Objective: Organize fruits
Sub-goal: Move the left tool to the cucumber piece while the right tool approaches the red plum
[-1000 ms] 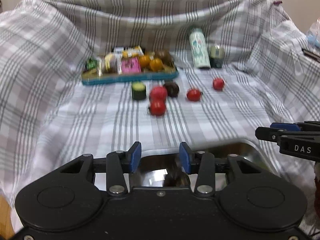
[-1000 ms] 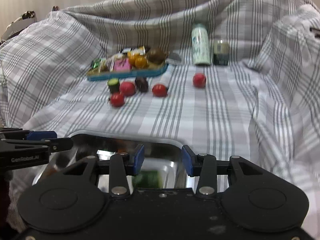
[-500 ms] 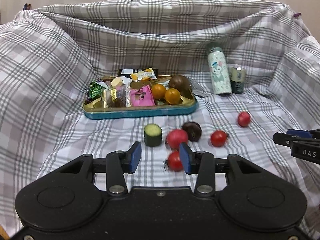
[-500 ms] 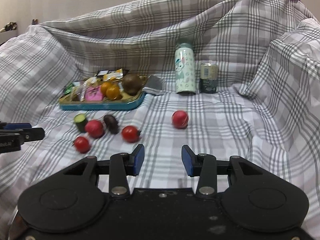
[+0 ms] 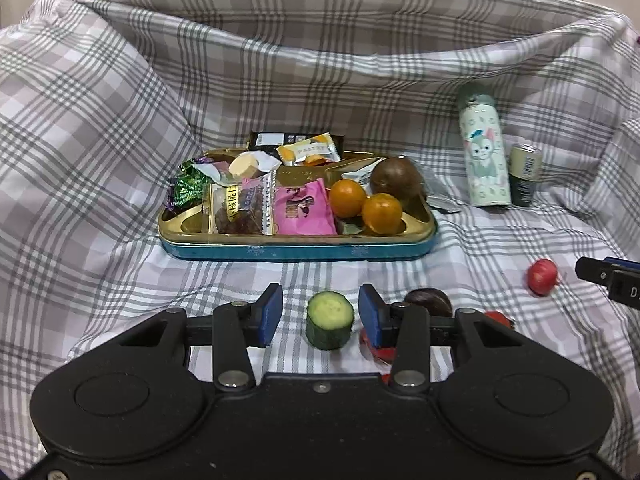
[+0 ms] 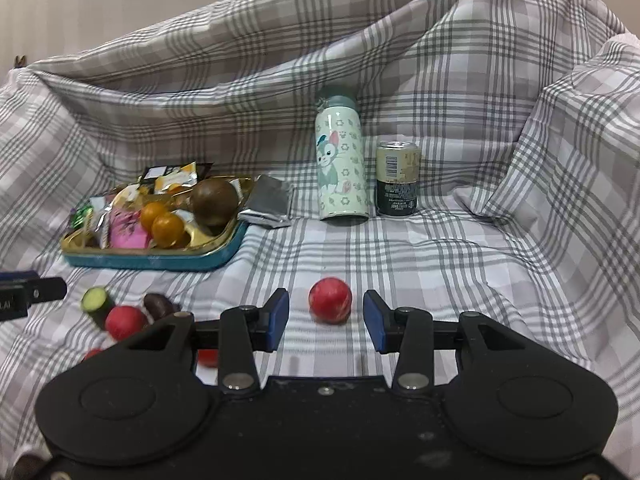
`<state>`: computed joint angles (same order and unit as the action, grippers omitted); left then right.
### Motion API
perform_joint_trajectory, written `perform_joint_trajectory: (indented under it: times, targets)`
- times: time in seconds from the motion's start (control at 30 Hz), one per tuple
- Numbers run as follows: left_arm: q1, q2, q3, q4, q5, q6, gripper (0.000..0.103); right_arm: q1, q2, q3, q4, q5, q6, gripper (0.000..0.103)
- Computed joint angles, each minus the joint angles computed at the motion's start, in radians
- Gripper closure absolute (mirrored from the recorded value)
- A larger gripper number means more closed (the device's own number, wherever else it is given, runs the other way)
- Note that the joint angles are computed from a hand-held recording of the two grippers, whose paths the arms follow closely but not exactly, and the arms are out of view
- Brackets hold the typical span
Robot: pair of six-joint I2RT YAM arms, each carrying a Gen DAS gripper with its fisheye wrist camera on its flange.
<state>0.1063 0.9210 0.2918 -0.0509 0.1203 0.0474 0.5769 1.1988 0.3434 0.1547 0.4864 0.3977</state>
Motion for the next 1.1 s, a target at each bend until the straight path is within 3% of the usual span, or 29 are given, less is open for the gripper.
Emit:
perform_joint_trajectory:
  times: [0.17, 0.37, 0.53, 0.8, 0.83, 0.93, 1.03, 1.1]
  targets:
    - [0.044, 0.110, -0.015, 0.098, 0.031, -0.013, 0.053, -0.057, 0.104, 0.040, 0.078, -0.028, -0.012, 0.059]
    - [0.033, 0.203, -0.002, 0.133, 0.014, -0.029, 0.052, -0.072, 0.163, 0.052, 0.106, -0.032, -0.002, 0.059]
    - [0.022, 0.178, -0.029, 0.155, -0.032, -0.030, 0.048, -0.075, 0.190, 0.067, 0.107, -0.039, 0.002, 0.059]
    - [0.048, 0.224, -0.023, 0.198, -0.136, -0.072, 0.050, -0.090, 0.198, 0.069, 0.100, -0.048, 0.004, 0.059]
    - [0.053, 0.225, -0.025, 0.202, -0.140, -0.075, 0.055, -0.090, 0.199, 0.070, 0.100, -0.049, 0.004, 0.059]
    - [0.085, 0.186, -0.044, 0.218, -0.100, -0.081, 0.055, -0.089, 0.202, 0.071, 0.102, -0.046, 0.003, 0.060]
    - [0.060, 0.160, -0.065, 0.244, -0.150, -0.089, 0.055, -0.089, 0.202, 0.071, 0.100, -0.049, 0.003, 0.060]
    - [0.065, 0.120, -0.086, 0.260, -0.121, -0.097, 0.055, -0.088, 0.205, 0.072, 0.102, -0.049, 0.002, 0.060]
